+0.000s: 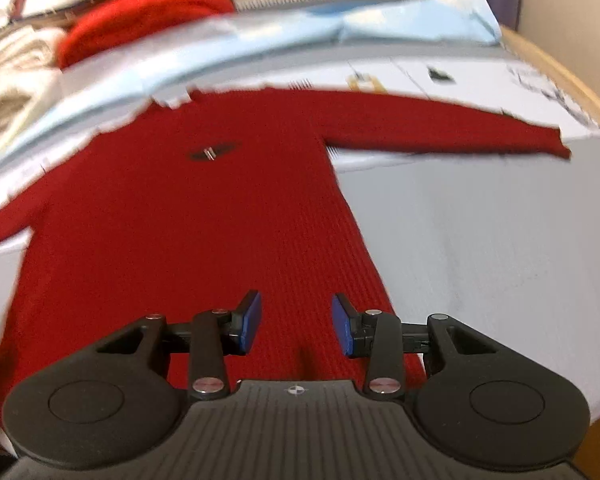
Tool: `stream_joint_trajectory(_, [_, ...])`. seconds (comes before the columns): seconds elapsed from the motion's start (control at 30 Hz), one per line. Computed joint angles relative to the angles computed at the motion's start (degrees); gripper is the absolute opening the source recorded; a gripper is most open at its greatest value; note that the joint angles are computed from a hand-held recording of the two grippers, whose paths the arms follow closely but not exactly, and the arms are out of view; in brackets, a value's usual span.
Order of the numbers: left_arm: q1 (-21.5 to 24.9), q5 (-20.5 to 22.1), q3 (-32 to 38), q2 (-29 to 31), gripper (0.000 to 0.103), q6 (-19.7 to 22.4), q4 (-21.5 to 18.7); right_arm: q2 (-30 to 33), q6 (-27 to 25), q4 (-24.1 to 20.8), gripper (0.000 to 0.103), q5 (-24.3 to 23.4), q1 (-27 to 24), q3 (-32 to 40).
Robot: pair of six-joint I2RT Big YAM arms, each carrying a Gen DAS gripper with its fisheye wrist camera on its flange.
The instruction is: Fold small clothes
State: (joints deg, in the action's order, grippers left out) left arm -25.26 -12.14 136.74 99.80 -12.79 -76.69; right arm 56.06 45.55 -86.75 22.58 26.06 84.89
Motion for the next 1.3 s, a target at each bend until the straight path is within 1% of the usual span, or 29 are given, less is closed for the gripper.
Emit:
stream_joint_trajectory(0.03, [0.16,-2.49,0.85,0.65,0.046,0.9,3.16,-0.08,-0.11,1.41,0.041,0.83,0.39,0.04])
stream_joint_trajectory(0.07, [-0.19,-5.44,0.31,0.53,0.052,2.13,7.53,-0.43,-0.22,0.57,0.041,2.03,1.01,2.17])
stream_joint_trajectory(0.1, [-0.09,-7.06,-3.12,-0.79,0.056,3.51,13.11,-0.66,0.13,1.26,0.041,3.38,2.06,2.32])
stream_joint_trajectory(0.13, [0.28,-8.02,-7.27,-2.37,0.057,4.58,17.86,-0.84,-0.35,2.82,0.042,4.32,2.3,2.27])
stream_joint_trajectory(0.17, [-0.43,-9.37,-9.43,-3.33,0.059,4.73,19.72,-0.84,-2.38,5.53,0.043,4.54,1.26,1.99])
stream_joint_trajectory(0.2, [-0.93,-10.14,-9.39,-3.11,0.061,4.67,18.71,-0.77,-3.21,6.54,0.043,5.7,1.61,2.31])
stream_joint_trajectory(0.23, [-0.63,-9.88,-8.23,-1.8,0.061,4.4,14.81,-0.58,-3.97,7.33,0.043,6.83,1.97,2.57])
stream_joint_trajectory(0.27, [-0.03,-9.19,-4.5,0.9,0.061,3.04,9.71,-0.24,-5.05,7.95,0.043,7.6,2.27,3.17])
stream_joint_trajectory(0.3, [0.67,-8.09,-2.54,2.14,0.061,1.01,7.49,0.52,-5.8,7.65,0.043,8.01,3.0,4.58])
stream_joint_trajectory(0.4, [2.5,-5.63,1.28,4.73,0.061,-3.62,5.56,4.63,-11.14,8.4,0.043,8.04,2.87,9.92])
stream_joint_trajectory(0.47, [4.03,-3.35,5.2,7.22,0.061,-5.99,2.3,9.06,-13.74,9.35,0.043,7.9,3.0,15.93])
stream_joint_trajectory(0.5, [5.11,-1.94,4.24,6.64,0.06,-6.73,1.41,11.71,-14.22,8.93,0.043,8.53,3.68,19.6])
stream_joint_trajectory(0.57, [7.4,0.2,0.65,5.76,0.057,-8.54,1.89,16.46,-17.11,11.25,0.045,8.1,3.44,25.17])
stream_joint_trajectory(0.6, [8.36,1.2,-1.45,5.04,0.051,-9.7,2.08,18.67,-18.68,12.52,0.05,7.66,3.41,27.58])
stream_joint_trajectory(0.67, [10.13,3.34,-3.26,5.0,0.047,-12.78,1.79,21.83,-21.51,15.3,0.05,5.87,3.13,30.08])
stream_joint_trajectory(0.73, [11.63,4.5,-5.67,4.57,0.047,-15.98,1.93,22.1,-23.12,19.45,0.05,4.67,3.36,27.68])
stream_joint_trajectory(0.77, [12.34,4.94,-7.11,4.23,0.047,-17.45,2.22,22.09,-22.97,20.45,0.05,4.52,3.22,25.44])
stream_joint_trajectory(0.8, [12.9,5.09,-8.16,4.03,0.047,-18.58,2.44,22.78,-21.37,18.57,0.05,5.27,3.86,24.85])
stream_joint_trajectory(0.83, [13.41,4.89,-9.12,3.94,0.047,-19.62,2.62,24.7,-18.79,13.81,0.049,4.55,3.57,26.08])
stream_joint_trajectory(0.87, [13.94,4.59,-9.82,3.98,0.047,-21.14,2.46,26.05,-15.88,10.58,0.049,1.93,2.83,26.51])
stream_joint_trajectory(0.93, [15.14,5.39,-11.08,4.1,0.049,-25.04,2.6,26.02,-11.48,10.95,0.046,-4.33,1.0,25.11])
stream_joint_trajectory(0.97, [15.84,6.14,-12.55,3.77,0.051,-27.63,3.41,25.41,-10.63,12.95,0.045,-7.76,0.0,23.6])
stream_joint_trajectory(1.0, [16.34,6.71,-13.46,3.67,0.051,-30.0,3.59,25.18,-11.32,14.18,0.043,-9.09,-0.48,22.75])
stream_joint_trajectory(1.07, [17.4,9.02,-14.43,3.91,0.051,-34.07,3.69,26.17,-14.48,13.21,0.042,-8.16,-0.66,23.36])
stream_joint_trajectory(1.1, [17.78,9.89,-15.17,3.83,0.051,-35.42,4.46,26.09,-16.31,13.72,0.042,-8.01,-0.91,22.75])
stream_joint_trajectory(1.13, [18.0,10.1,-15.7,3.8,0.051,-36.17,5.09,26.03,-17.45,13.89,0.041,-8.34,-1.2,22.23])
stream_joint_trajectory(1.17, [18.15,9.88,-16.15,3.78,0.051,-36.75,5.68,26.28,-17.94,12.99,0.04,-9.34,-1.9,22.24])
stream_joint_trajectory(1.23, [18.26,9.31,-16.3,3.9,0.05,-37.13,6.76,26.68,-17.33,12.54,0.039,-11.23,-2.87,22.37])
stream_joint_trajectory(1.3, [18.08,8.7,-15.28,4.53,0.048,-36.98,6.58,27.28,-17.14,12.09,0.039,-12.59,-3.6,22.57])
